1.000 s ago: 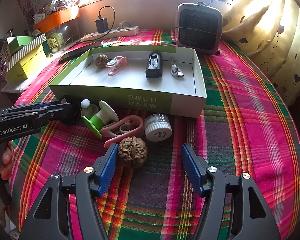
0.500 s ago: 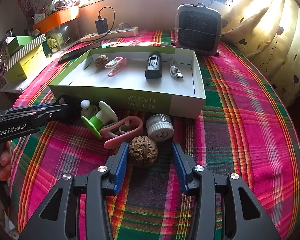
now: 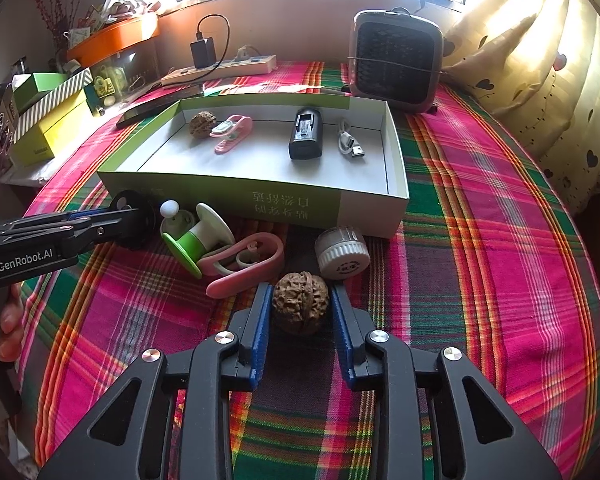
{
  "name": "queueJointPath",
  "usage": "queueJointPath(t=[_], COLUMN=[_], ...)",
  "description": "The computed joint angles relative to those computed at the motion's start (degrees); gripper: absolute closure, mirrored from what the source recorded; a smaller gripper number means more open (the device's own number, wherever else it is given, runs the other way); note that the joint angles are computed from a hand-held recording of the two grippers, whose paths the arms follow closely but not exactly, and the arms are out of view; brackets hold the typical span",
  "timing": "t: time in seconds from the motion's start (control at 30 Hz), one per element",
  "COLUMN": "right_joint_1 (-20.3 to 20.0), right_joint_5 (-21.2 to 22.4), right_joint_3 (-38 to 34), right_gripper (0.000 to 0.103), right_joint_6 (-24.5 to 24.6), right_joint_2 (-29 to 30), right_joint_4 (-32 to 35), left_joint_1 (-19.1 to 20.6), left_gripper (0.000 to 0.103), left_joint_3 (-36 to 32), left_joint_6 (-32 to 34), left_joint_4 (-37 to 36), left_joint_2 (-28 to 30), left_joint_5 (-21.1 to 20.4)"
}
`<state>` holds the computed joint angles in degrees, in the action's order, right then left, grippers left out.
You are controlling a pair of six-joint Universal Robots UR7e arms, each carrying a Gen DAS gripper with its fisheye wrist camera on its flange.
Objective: Organize objects
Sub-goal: 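Close the left gripper on the black disc while the right closes on the walnut, then lift the black disc and walnut and carry them over the box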
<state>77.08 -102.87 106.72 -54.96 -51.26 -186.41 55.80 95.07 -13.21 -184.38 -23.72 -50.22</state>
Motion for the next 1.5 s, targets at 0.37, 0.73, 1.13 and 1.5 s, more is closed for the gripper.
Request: queueJointPath(t=[0.37,0.73,1.13,1.5], right_joint_1=[0.0,-0.1,0.1,0.1], right_joint_5=[0.0,0.1,1.1,3.2], right_joint_3=[0.0,0.1,0.4,0.7], right_gripper=[0.073,0.073,0.073,0.073], right_joint_6=[0.0,0.0,-0.1,-0.1], right_joint_2=[0.0,-0.1,-0.7,-2.0], right_joint_4=[0.0,0.0,0.2,1.1], left_joint_1=[0.0,-0.1,-0.3,-1.7], left_gripper=[0.074,0.074,0.074,0.074], left_joint_3=[0.0,0.1,0.6,1.4], left_joint_6=[0.1,0.1,0.5,1.3], left_joint_4=[-0.2,-0.1,0.0,-1.4], left_joint_2=[0.0,0.0,-0.4,-0.8], left_joint_5=[0.1,0.3,0.9,1.6])
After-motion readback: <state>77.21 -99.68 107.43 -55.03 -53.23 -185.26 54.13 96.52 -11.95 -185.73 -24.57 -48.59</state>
